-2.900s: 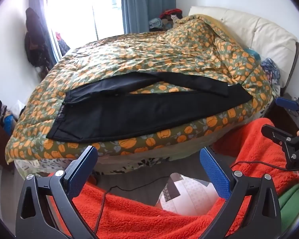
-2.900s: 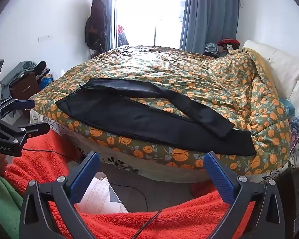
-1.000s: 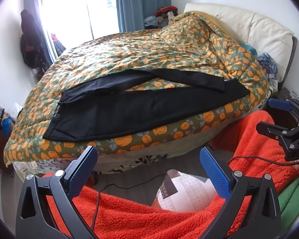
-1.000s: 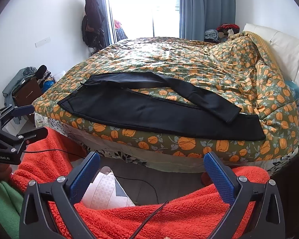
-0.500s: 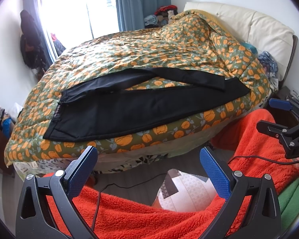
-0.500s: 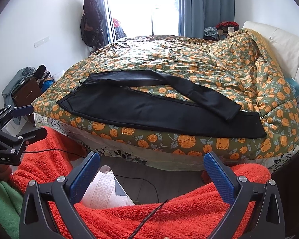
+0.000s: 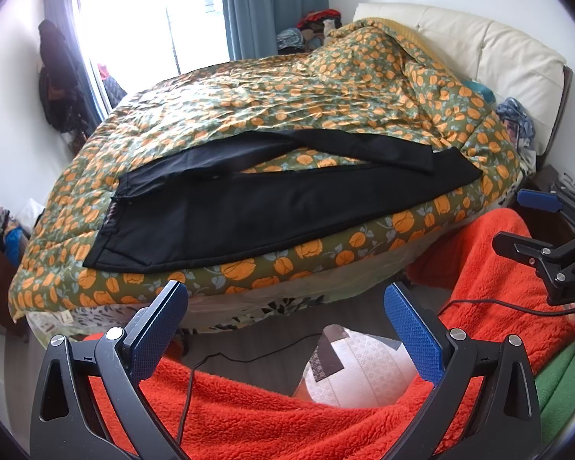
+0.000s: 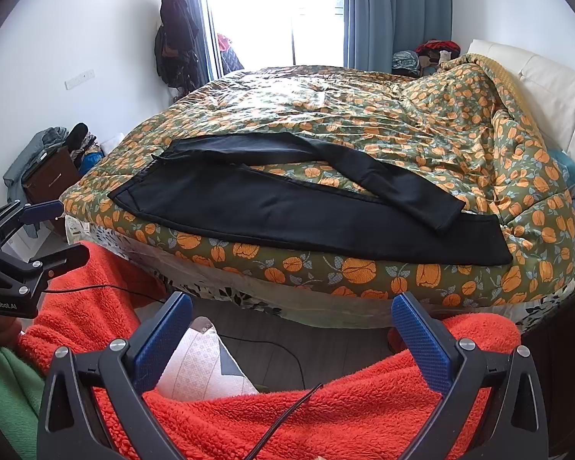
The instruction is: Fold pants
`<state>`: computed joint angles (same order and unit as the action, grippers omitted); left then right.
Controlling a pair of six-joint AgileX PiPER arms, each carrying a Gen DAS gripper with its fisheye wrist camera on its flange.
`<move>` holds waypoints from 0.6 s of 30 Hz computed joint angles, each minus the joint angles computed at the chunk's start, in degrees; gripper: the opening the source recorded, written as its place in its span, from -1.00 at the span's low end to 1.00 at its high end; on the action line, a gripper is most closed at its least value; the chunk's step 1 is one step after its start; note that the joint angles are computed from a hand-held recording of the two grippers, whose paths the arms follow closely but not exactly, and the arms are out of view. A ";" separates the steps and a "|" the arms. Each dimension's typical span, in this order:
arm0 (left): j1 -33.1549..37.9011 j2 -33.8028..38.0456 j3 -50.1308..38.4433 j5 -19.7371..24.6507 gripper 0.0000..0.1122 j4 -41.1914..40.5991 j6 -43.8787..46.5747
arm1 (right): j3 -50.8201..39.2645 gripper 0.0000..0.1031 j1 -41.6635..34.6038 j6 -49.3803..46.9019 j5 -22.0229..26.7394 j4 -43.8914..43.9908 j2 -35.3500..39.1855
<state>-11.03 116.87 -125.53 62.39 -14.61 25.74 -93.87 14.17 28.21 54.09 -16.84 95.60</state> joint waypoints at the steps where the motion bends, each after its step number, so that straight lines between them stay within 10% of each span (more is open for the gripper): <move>1: 0.01 -0.03 0.10 -0.05 0.83 0.01 0.01 | -0.07 0.99 0.05 0.08 0.00 -0.03 0.03; 18: -0.18 0.16 -0.45 0.27 0.83 0.25 -0.25 | -0.13 0.99 0.09 0.12 0.08 -0.04 0.09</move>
